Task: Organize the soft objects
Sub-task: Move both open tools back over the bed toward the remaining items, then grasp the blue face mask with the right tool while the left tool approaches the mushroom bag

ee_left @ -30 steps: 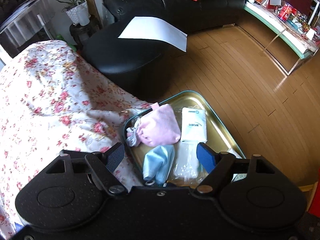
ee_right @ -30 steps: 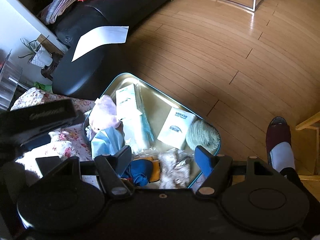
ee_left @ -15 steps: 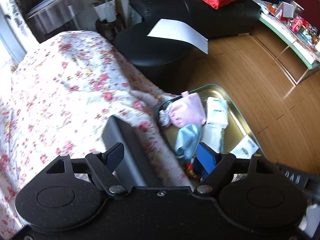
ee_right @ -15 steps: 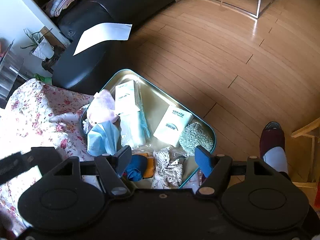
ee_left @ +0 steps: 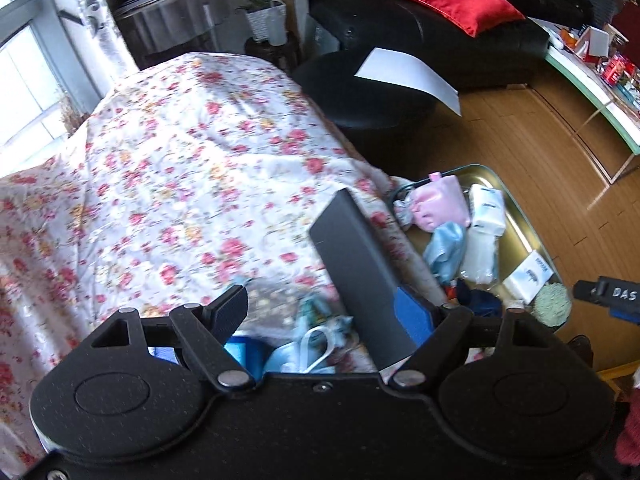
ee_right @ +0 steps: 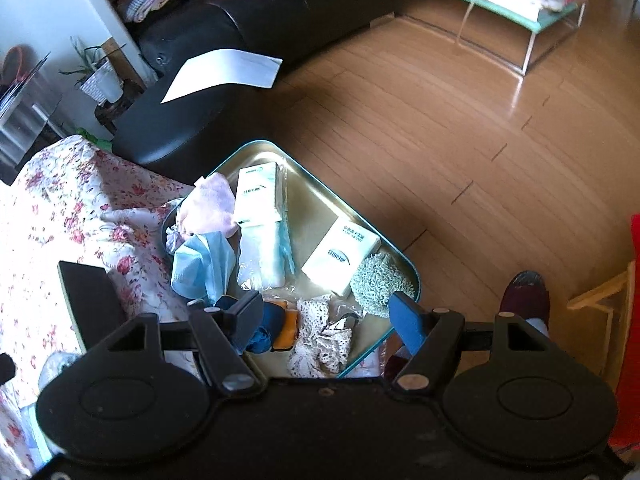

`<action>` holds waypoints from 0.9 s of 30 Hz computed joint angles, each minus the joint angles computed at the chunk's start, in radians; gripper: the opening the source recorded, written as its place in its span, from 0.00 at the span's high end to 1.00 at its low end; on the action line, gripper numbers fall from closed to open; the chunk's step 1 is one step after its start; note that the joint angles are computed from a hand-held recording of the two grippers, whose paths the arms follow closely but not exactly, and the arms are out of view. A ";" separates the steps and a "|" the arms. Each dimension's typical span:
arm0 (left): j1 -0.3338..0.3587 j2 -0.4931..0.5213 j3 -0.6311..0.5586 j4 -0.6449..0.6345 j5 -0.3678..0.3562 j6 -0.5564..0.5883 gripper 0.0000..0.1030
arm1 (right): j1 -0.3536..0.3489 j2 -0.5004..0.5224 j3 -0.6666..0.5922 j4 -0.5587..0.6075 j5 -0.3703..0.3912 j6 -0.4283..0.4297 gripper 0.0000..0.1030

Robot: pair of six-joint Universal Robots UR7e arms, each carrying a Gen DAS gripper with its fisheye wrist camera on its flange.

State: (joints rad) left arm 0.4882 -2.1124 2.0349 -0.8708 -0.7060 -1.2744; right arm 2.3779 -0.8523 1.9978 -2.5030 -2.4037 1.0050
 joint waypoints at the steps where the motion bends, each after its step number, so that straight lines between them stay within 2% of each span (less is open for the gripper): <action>1: -0.003 -0.014 -0.002 0.018 -0.002 -0.005 0.25 | 0.006 0.001 0.001 0.002 -0.007 -0.004 0.32; 6: -0.027 -0.095 -0.014 0.115 -0.020 -0.026 0.25 | 0.041 0.012 -0.006 0.016 -0.036 -0.034 0.32; 12: -0.077 -0.179 -0.049 0.277 -0.033 -0.076 0.25 | 0.097 0.053 -0.035 -0.027 -0.076 -0.135 0.32; 17: -0.106 -0.244 -0.067 0.407 -0.021 -0.114 0.25 | 0.154 0.097 -0.054 -0.134 -0.072 -0.216 0.32; 22: -0.066 -0.317 -0.071 0.407 0.018 -0.109 0.25 | 0.238 0.156 -0.077 -0.252 -0.031 -0.302 0.32; 24: -0.041 -0.336 -0.068 0.398 0.036 -0.103 0.25 | 0.264 0.184 -0.101 -0.260 -0.009 -0.321 0.32; 26: 0.005 -0.337 -0.061 0.344 0.051 -0.023 0.24 | 0.282 0.217 -0.134 -0.249 0.022 -0.323 0.32; 27: 0.007 -0.337 -0.064 0.352 0.059 -0.034 0.24 | 0.286 0.231 -0.153 -0.238 0.040 -0.315 0.32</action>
